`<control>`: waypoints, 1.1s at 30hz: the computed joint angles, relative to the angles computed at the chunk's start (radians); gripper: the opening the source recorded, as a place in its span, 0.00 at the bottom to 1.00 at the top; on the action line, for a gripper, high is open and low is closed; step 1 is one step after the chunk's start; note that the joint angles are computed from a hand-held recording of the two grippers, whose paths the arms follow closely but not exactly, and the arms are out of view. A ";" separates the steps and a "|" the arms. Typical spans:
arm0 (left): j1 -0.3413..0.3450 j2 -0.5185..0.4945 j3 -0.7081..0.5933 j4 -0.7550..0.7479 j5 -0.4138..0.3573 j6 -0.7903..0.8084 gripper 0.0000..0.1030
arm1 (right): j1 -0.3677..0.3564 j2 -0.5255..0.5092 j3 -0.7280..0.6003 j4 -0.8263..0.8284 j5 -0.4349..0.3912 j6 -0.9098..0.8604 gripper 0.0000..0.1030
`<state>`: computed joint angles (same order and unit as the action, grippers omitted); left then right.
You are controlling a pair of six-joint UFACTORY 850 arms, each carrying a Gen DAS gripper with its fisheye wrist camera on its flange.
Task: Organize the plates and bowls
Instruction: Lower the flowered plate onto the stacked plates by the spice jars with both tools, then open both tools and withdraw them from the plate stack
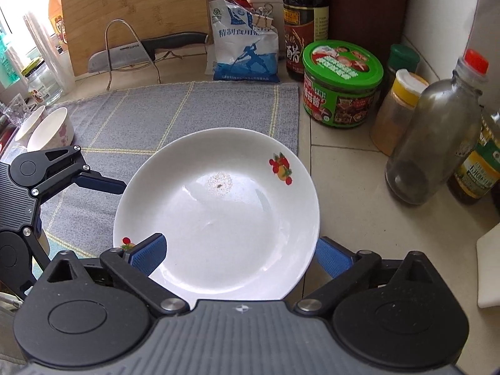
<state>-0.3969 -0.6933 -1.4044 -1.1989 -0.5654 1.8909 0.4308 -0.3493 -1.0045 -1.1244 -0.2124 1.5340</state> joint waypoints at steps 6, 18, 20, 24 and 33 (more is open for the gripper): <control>0.023 0.037 0.042 -0.136 0.006 0.025 0.96 | 0.059 -0.009 -0.014 -0.274 -0.124 0.246 1.00; 0.042 0.131 0.132 -0.342 0.143 0.038 0.99 | 0.097 -0.017 -0.021 -0.605 -0.240 0.518 1.00; 0.051 0.155 0.160 -0.390 0.153 0.075 0.99 | 0.103 -0.021 -0.025 -0.640 -0.244 0.538 1.00; 0.075 0.195 0.212 -0.503 0.172 0.178 0.99 | 0.131 -0.035 -0.043 -0.655 -0.255 0.554 1.00; 0.191 0.258 0.288 -0.512 0.140 0.264 0.99 | 0.255 -0.139 -0.171 -0.477 -0.295 0.425 1.00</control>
<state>-0.2060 -0.4353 -1.1169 -1.7109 -0.4259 2.1554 0.6858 -0.4884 -1.1755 -1.6013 -0.5078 1.9593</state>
